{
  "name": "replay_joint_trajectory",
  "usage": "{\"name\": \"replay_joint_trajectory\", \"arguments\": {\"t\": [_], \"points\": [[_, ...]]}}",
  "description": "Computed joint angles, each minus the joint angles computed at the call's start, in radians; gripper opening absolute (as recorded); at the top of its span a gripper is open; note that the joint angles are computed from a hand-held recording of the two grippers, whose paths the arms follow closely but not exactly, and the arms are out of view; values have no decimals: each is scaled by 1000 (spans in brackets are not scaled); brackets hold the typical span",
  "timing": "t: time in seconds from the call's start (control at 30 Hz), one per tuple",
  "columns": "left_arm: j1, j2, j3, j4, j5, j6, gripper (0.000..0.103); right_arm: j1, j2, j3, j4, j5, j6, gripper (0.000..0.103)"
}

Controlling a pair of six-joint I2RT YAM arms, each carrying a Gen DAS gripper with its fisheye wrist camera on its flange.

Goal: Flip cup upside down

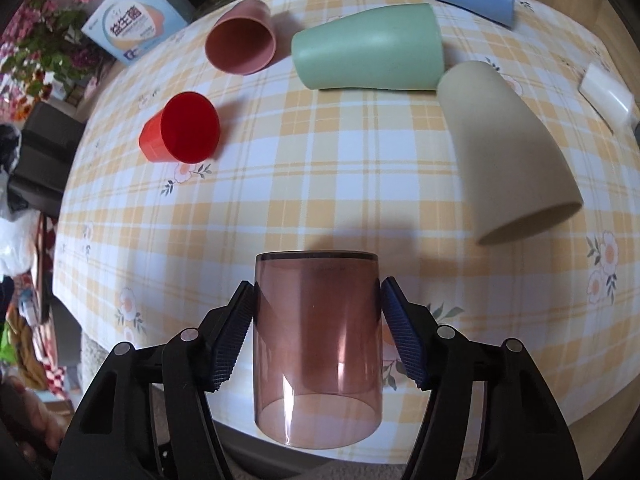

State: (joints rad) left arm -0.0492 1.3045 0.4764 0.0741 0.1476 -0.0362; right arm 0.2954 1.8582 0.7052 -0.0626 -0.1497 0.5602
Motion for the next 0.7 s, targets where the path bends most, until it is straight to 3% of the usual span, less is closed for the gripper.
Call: {"name": "replay_joint_trajectory", "arguments": {"t": [0.13,0.3,0.5,0.7], "points": [[-1,0,-1,-1,-1,0,97,7,-94,-112,89,0,33,62],[-7,1,-5,-2,-4,-5,97,88,-265,-263,160,99,74,62],[-30,-16,-12,-8,-19,-9,97,154,-453,-366,110,194,108,62],[-36,-20,-12,-23,-29,-14,97,151,-534,-373,80,241,88,61]]}}
